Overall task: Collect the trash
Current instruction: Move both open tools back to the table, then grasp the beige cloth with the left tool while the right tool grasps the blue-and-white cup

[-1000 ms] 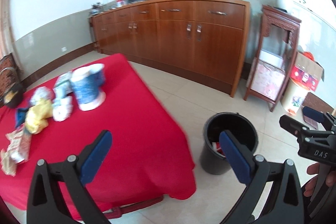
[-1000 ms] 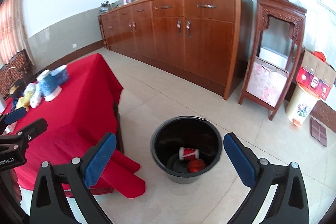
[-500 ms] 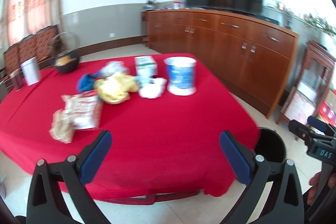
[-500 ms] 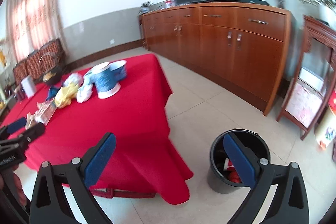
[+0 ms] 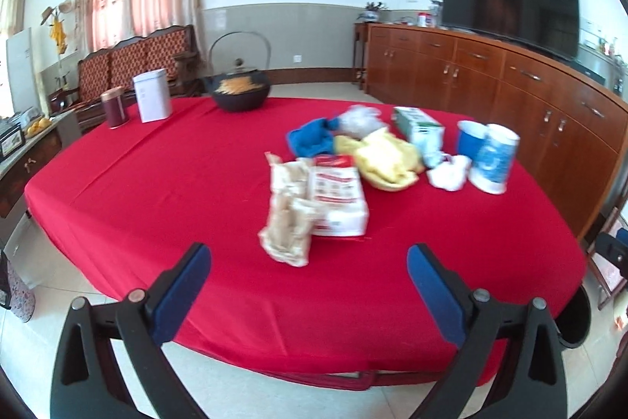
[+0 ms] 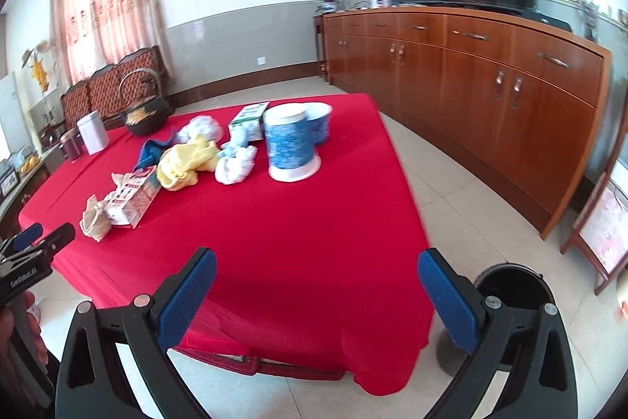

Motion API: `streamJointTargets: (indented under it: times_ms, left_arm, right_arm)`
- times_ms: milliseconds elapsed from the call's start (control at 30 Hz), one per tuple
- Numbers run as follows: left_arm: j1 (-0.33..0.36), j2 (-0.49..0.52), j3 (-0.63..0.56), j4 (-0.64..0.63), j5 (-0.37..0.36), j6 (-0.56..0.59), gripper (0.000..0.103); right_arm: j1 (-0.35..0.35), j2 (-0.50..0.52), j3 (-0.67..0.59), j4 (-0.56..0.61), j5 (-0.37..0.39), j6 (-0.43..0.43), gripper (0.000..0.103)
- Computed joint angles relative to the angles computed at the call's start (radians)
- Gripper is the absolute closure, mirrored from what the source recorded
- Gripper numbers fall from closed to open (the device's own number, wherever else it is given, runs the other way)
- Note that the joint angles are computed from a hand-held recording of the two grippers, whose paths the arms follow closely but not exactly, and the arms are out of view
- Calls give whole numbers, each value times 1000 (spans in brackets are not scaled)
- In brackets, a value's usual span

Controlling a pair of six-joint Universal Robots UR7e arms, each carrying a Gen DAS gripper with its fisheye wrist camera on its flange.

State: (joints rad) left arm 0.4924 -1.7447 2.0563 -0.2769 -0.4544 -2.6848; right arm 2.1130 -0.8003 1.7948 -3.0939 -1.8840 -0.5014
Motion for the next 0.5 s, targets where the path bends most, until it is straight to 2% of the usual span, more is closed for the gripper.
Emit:
streamJointTargets:
  times_ms: [267,500]
  left_arm:
    - [66,-67,2,35,41,9,14]
    - [148,-115,23,-96,99,168,23]
  right_arm:
    - [30,94,-86,22,-11,3,0]
    - [41,166,-151,46,-25,-1,0]
